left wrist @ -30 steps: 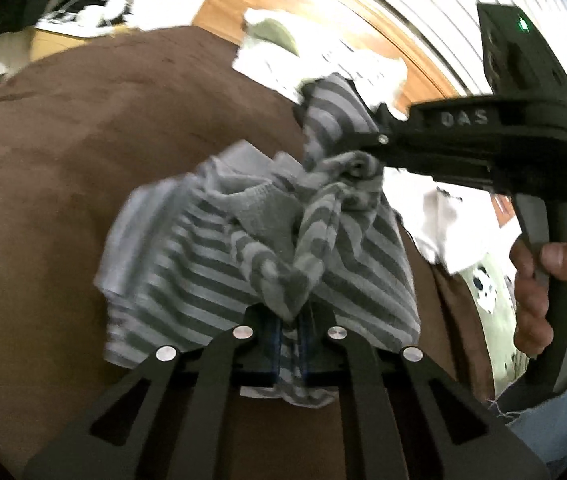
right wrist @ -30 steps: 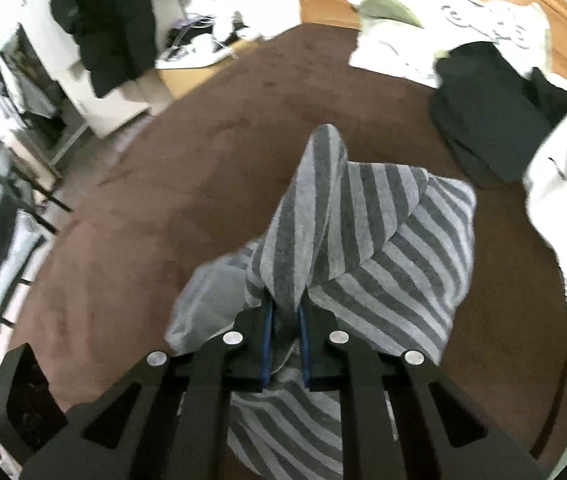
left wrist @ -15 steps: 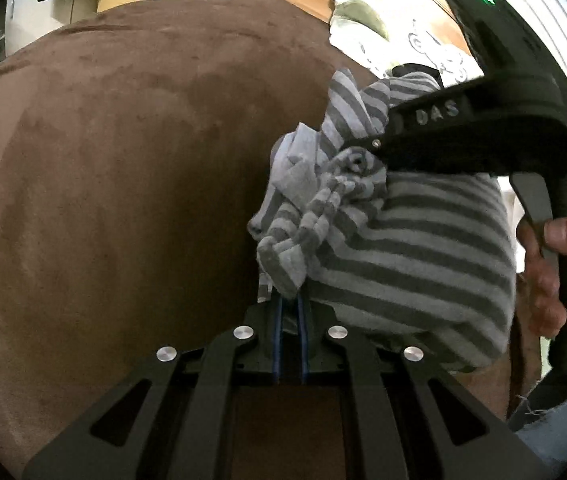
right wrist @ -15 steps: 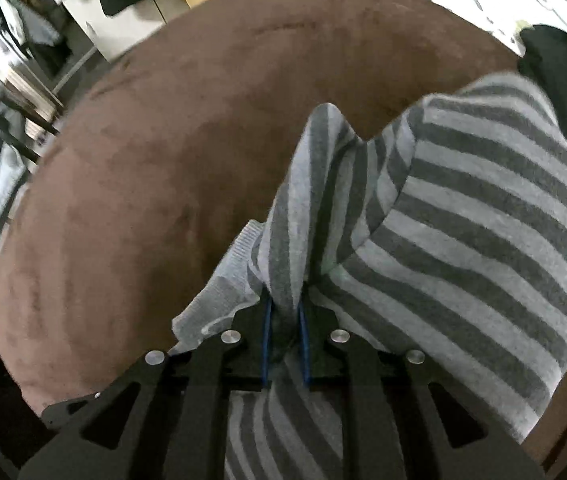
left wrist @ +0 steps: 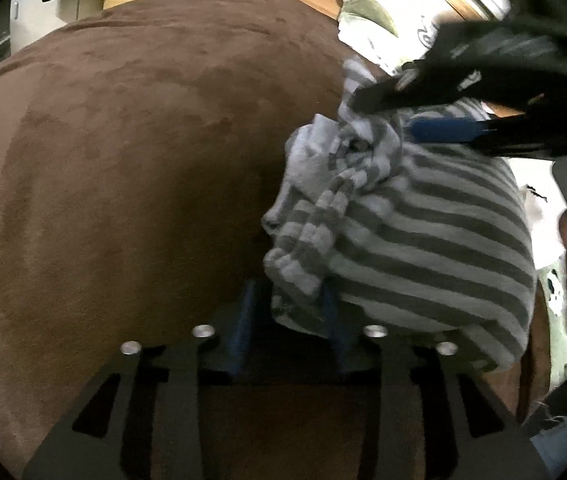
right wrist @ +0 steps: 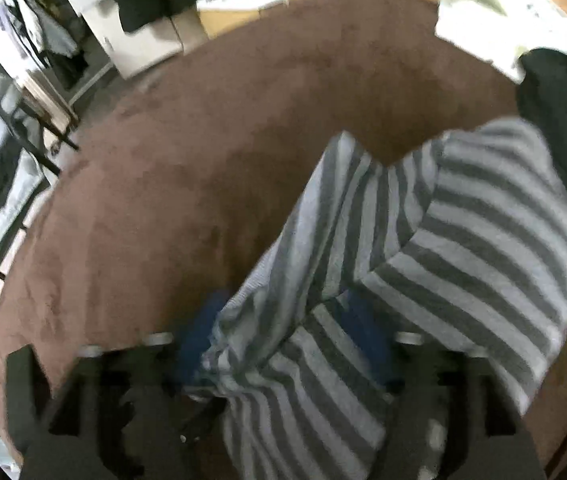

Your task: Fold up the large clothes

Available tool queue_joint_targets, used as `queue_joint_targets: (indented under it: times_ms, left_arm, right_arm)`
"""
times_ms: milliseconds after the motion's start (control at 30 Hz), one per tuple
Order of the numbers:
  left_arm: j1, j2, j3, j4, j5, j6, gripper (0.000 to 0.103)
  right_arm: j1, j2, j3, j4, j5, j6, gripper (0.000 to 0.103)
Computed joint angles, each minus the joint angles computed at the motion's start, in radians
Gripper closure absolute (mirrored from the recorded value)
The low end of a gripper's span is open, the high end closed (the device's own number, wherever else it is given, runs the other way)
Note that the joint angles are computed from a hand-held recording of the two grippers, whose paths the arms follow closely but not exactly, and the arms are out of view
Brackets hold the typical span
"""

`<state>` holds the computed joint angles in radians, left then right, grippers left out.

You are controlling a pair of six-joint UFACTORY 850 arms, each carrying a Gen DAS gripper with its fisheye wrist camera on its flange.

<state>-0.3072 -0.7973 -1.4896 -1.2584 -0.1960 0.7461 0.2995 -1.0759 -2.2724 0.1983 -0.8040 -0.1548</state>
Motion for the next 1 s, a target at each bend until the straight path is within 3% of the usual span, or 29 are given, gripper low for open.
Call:
queue_joint_targets:
  times_ms: [100,133,233,333,433,500,633,733,833,1000]
  left_arm:
    - [0.002,0.005,0.004,0.187,0.02,-0.177,0.042]
    - [0.008,0.008,0.007,0.197,0.011,-0.188,0.039]
    - [0.023,0.037,0.03,0.172,0.007,-0.151,0.034]
    - [0.043,0.069,0.042,0.086,-0.011,-0.021,0.02]
    - [0.067,0.092,0.039,-0.117,-0.074,0.226,0.013]
    - [0.079,0.079,0.0,-0.134,-0.133,0.267,0.011]
    - [0.098,-0.035,-0.185,-0.063,-0.343,0.214,0.011]
    - [0.08,-0.141,-0.35,0.155,-0.389,0.059,0.011]
    - [0.083,-0.228,-0.467,0.202,-0.474,0.004,0.011]
    - [0.081,-0.37,-0.67,0.282,-0.584,-0.095,0.011]
  right_arm:
    - [-0.03,0.151,0.222,0.078,0.147,-0.025,0.014]
    - [-0.05,0.197,0.291,0.136,0.188,-0.046,0.009]
    - [-0.121,0.28,0.431,0.348,0.223,-0.144,0.006]
    - [-0.193,0.301,0.509,0.575,0.198,-0.249,0.006]
    - [-0.24,0.303,0.557,0.707,0.178,-0.31,0.006]
    - [-0.268,0.308,0.593,0.821,0.18,-0.393,0.005]
    - [-0.325,0.275,0.608,0.936,0.133,-0.441,0.005]
    - [-0.347,0.234,0.582,0.888,0.107,-0.361,0.005]
    - [-0.368,0.2,0.567,0.919,0.048,-0.37,0.004]
    - [-0.354,0.169,0.514,0.868,0.032,-0.349,0.004]
